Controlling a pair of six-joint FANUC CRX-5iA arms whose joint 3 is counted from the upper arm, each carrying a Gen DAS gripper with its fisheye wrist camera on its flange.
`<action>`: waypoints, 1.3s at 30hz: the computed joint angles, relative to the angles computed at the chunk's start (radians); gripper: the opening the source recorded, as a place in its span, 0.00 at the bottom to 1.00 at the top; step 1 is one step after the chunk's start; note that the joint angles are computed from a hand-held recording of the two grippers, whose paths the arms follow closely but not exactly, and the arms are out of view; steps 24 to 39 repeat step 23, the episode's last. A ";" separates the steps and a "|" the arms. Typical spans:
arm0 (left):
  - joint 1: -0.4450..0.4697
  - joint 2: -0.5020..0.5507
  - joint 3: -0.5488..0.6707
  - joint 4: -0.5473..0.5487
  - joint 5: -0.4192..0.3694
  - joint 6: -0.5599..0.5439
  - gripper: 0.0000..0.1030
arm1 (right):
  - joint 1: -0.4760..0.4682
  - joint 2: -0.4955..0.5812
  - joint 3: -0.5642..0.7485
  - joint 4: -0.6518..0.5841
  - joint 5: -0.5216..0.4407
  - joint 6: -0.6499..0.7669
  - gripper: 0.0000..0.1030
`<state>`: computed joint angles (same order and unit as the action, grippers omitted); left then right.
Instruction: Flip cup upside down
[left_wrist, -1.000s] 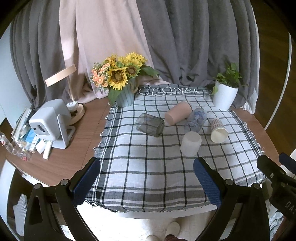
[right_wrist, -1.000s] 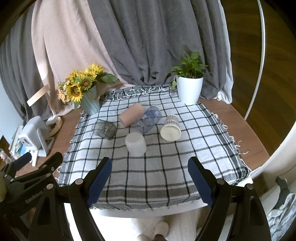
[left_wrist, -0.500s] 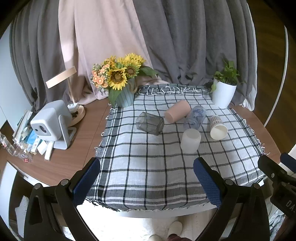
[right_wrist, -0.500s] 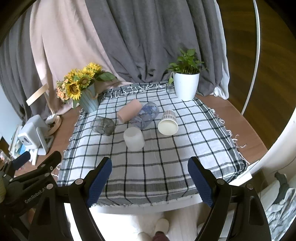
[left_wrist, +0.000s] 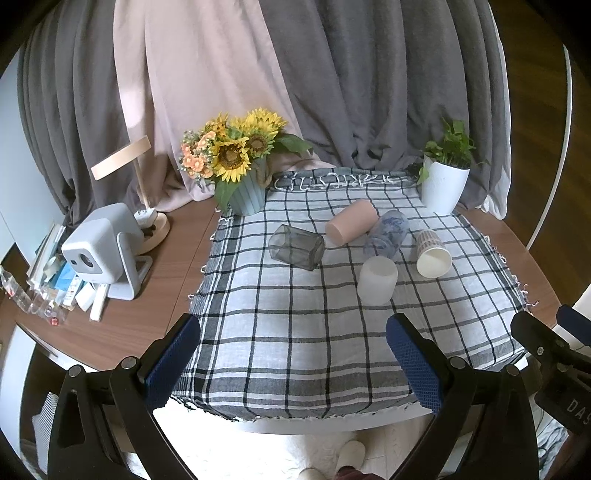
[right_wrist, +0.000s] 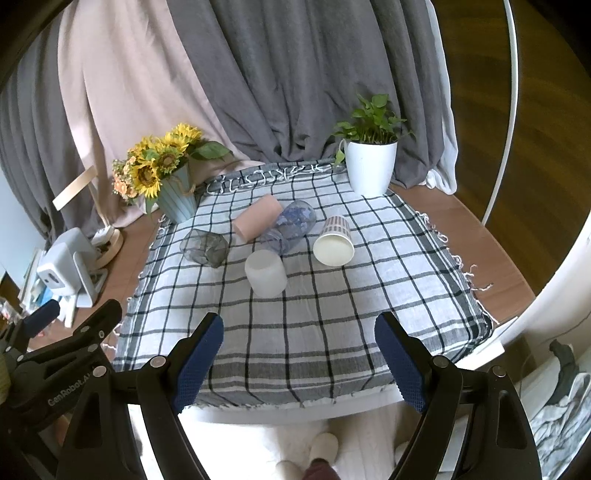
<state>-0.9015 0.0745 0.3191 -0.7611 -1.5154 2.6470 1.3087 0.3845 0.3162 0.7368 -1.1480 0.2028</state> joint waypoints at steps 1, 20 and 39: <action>-0.002 -0.001 -0.001 -0.001 0.001 -0.001 1.00 | 0.000 -0.002 -0.002 0.001 0.001 -0.001 0.82; 0.003 0.013 0.022 0.001 0.001 -0.020 1.00 | -0.003 0.002 0.004 -0.003 0.000 0.002 0.82; 0.003 0.013 0.023 0.002 0.001 -0.020 1.00 | -0.004 0.004 0.007 -0.004 -0.001 0.003 0.82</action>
